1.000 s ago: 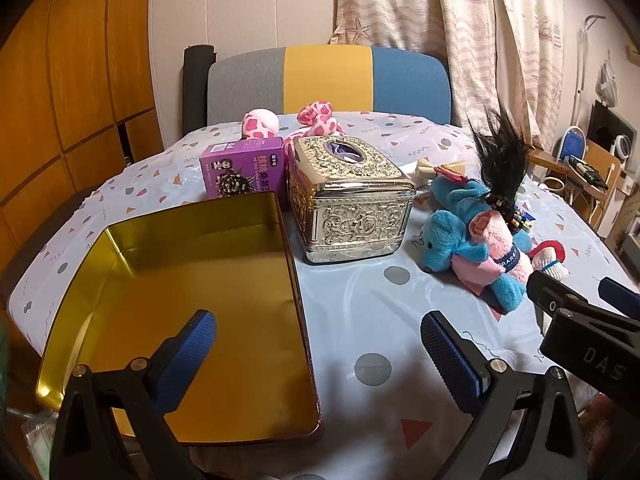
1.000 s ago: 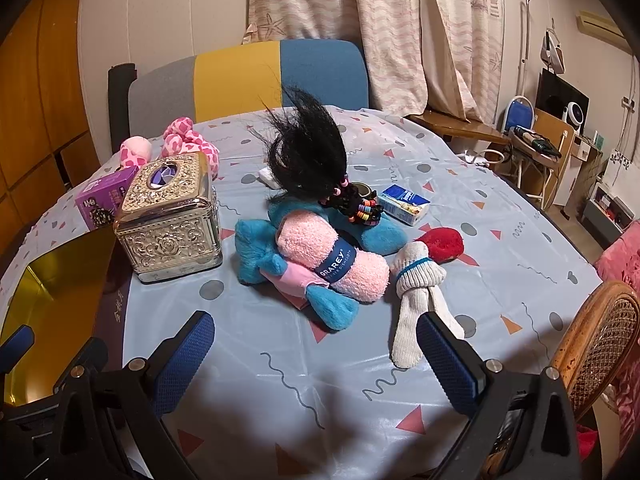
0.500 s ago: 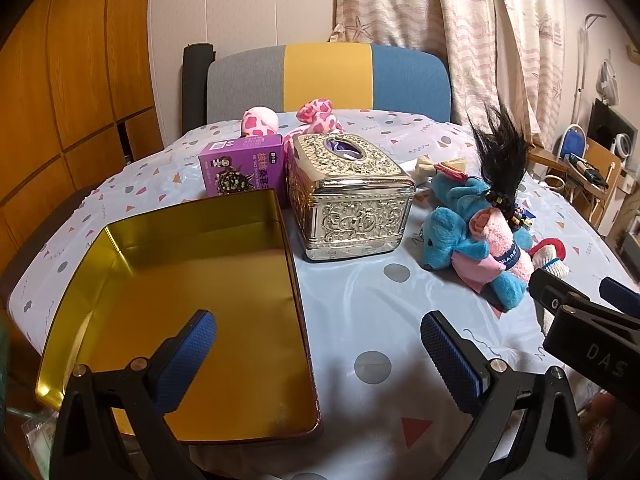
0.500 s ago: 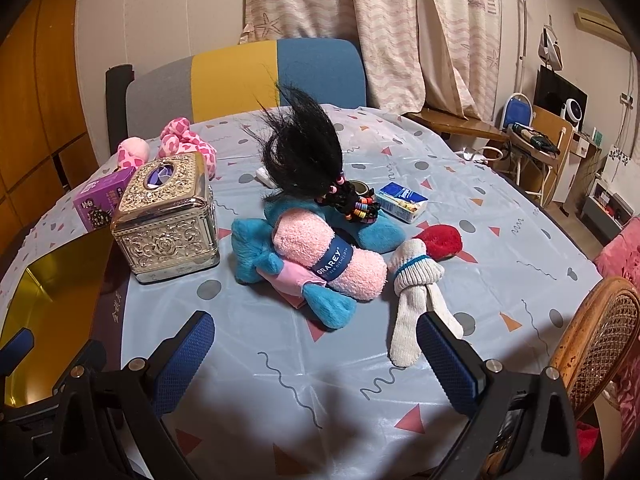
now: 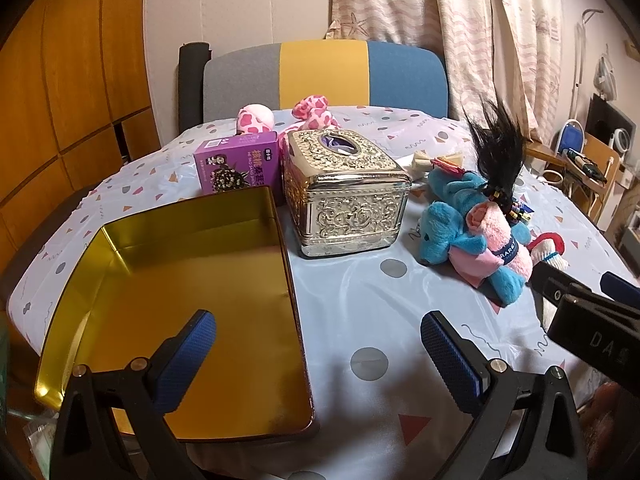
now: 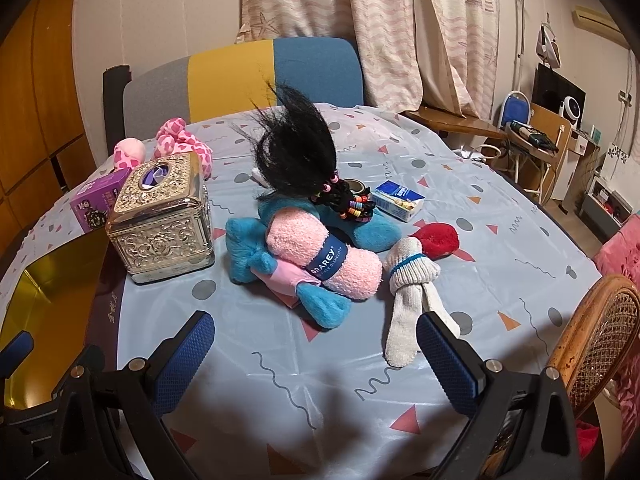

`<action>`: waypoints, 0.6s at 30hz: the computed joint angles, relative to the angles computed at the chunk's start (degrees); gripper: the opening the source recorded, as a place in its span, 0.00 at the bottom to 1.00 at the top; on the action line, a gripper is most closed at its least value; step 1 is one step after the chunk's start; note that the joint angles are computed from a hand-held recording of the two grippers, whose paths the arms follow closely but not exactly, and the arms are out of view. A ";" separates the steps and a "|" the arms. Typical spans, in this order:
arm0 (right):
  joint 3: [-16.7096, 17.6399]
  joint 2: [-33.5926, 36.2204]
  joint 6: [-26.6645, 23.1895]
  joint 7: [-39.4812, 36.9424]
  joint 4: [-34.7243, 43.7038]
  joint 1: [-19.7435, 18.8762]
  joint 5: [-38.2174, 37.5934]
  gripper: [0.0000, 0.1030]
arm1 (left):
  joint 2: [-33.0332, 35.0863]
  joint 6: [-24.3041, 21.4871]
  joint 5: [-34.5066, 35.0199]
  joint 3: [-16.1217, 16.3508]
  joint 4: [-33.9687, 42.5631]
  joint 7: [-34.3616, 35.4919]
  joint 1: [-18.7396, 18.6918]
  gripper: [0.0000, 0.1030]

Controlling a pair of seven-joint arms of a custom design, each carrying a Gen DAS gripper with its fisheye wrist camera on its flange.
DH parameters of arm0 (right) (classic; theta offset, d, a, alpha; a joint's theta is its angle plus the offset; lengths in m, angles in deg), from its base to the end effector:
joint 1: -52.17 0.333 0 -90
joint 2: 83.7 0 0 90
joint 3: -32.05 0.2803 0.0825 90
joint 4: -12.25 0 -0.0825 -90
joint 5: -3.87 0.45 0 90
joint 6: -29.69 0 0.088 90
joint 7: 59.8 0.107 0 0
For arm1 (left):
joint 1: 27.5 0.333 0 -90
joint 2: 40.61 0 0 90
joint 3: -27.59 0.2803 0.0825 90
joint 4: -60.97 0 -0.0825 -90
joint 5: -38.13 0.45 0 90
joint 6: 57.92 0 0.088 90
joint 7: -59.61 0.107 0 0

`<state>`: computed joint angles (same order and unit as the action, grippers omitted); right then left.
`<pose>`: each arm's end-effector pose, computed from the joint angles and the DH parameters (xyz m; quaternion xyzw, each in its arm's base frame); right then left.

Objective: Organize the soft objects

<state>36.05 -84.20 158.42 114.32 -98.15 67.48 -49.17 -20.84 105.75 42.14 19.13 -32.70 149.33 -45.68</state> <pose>0.6237 0.1946 0.4762 -0.4059 0.8137 -0.3698 0.1908 0.6800 -0.3306 0.4673 -0.4670 0.7747 -0.3620 0.2251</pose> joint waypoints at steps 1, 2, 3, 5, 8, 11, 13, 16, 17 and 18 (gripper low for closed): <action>-0.06 -0.12 0.03 0.09 -0.13 -0.04 0.00 1.00 | 0.03 -0.04 0.02 -0.01 0.03 0.05 -0.03 1.00; -0.10 -0.29 0.08 0.20 -0.29 -0.10 0.04 1.00 | 0.05 -0.10 0.00 -0.05 0.05 0.17 -0.02 1.00; -0.14 -0.41 0.12 0.31 -0.42 -0.18 0.07 1.00 | 0.10 -0.19 0.04 -0.05 0.13 0.23 -0.07 1.00; -0.16 -0.64 -0.02 0.34 -0.60 -0.35 -0.08 1.00 | 0.27 -0.24 -0.84 -0.78 0.35 1.53 0.44 1.00; -0.35 -1.50 -0.50 0.87 -1.20 -0.86 -0.34 1.00 | 0.82 -0.73 -4.32 -2.90 1.04 5.59 2.04 1.00; -0.39 -2.60 -1.20 2.08 -2.11 -1.57 -0.73 1.00 | 1.64 -3.03 -11.92 -7.19 2.47 13.78 5.38 1.00; -0.42 -3.48 -1.83 2.49 -2.83 -2.14 -0.86 1.00 | 2.45 -6.41 -19.59 -10.91 4.19 21.48 8.39 1.00; -0.54 -5.50 -2.06 4.19 -4.61 -3.35 -0.93 1.00 | 3.62 -10.85 -26.35 -12.58 6.79 27.98 9.57 1.00; -0.46 -6.04 -2.24 4.60 -5.06 -3.74 -1.06 1.00 | 3.63 -10.80 -26.90 -12.15 6.94 28.84 8.96 1.00; -0.39 -6.56 -2.44 4.98 -5.51 -4.13 -1.10 1.00 | 3.67 -10.96 -28.08 -12.09 7.10 30.21 8.67 1.00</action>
